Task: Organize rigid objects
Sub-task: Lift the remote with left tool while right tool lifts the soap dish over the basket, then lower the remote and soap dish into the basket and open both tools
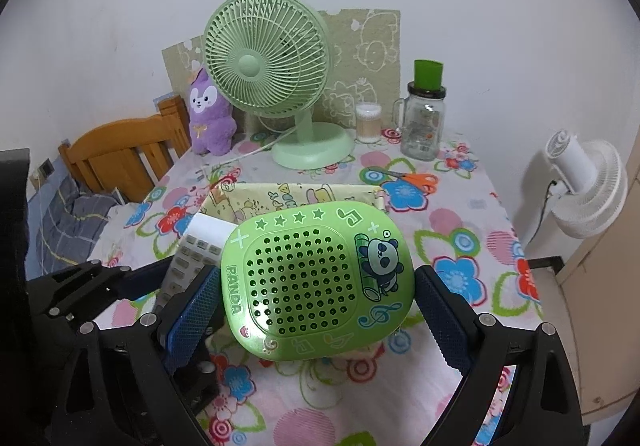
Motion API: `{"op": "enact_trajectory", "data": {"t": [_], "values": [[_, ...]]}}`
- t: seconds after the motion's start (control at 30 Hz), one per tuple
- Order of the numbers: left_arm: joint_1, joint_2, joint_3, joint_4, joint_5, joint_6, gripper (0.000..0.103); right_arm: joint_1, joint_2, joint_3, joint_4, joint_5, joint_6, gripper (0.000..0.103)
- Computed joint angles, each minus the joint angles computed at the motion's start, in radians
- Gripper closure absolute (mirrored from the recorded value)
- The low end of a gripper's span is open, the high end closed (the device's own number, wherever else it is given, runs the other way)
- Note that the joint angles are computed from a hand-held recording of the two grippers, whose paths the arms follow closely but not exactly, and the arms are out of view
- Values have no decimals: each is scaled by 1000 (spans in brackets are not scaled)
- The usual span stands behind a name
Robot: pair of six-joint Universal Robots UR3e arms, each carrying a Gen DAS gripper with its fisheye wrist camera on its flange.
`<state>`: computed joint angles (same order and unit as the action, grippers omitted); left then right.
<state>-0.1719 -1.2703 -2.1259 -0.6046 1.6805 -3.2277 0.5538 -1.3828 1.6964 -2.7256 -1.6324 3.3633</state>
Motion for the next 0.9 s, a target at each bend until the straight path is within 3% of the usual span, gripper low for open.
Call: {"op": "enact_trajectory", "data": {"t": [0.43, 0.9], "values": [[65, -156, 83, 44, -30, 50, 58, -52, 130, -134, 29, 58, -8, 7], [92, -295, 152, 97, -40, 71, 58, -68, 269, -289, 74, 47, 1, 7]]}}
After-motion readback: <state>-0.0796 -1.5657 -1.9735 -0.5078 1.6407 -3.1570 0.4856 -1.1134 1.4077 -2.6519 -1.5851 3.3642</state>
